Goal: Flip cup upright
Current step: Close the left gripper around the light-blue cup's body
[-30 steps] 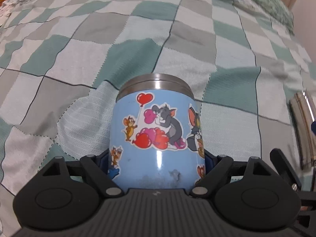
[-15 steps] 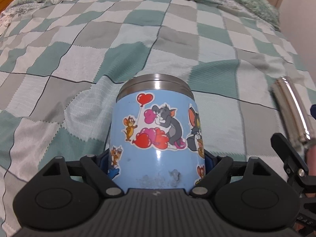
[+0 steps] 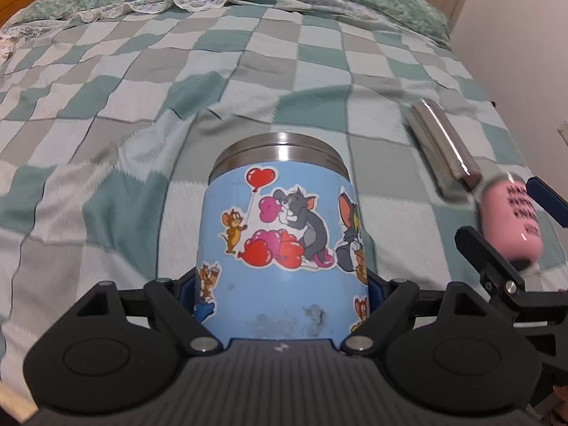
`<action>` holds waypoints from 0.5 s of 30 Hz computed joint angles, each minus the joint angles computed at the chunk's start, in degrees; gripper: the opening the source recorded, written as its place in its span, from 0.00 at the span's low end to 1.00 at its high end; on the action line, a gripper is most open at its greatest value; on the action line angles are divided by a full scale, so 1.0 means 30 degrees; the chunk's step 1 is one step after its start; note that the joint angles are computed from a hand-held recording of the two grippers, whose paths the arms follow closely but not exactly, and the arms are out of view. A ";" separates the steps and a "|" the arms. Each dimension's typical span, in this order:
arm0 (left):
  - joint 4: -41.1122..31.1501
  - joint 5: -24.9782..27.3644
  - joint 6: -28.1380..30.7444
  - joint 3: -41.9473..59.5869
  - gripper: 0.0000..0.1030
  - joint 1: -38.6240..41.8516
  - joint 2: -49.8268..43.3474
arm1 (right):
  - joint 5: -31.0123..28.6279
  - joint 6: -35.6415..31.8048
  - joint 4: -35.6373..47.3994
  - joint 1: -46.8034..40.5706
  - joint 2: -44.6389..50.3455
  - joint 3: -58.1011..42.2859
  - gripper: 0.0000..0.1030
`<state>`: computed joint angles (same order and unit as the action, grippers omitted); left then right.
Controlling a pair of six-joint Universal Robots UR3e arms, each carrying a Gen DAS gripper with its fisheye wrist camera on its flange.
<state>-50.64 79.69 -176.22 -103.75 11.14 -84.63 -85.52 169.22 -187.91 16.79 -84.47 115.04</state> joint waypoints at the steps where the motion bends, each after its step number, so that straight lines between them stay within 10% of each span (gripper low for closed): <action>1: -0.0115 -0.0047 0.0017 -0.0458 0.83 -0.0069 0.0542 | 0.0000 -0.0008 0.0093 -0.0051 -0.0790 0.0707 1.00; 15: 0.0074 0.0036 -0.1706 -0.6584 0.83 -0.2228 0.6332 | 0.2245 -0.1004 0.5398 -0.2975 -1.2035 0.7545 1.00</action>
<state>-50.42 79.80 -181.34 -123.50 4.45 -65.63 -78.78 166.21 -171.71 7.87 -120.58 137.67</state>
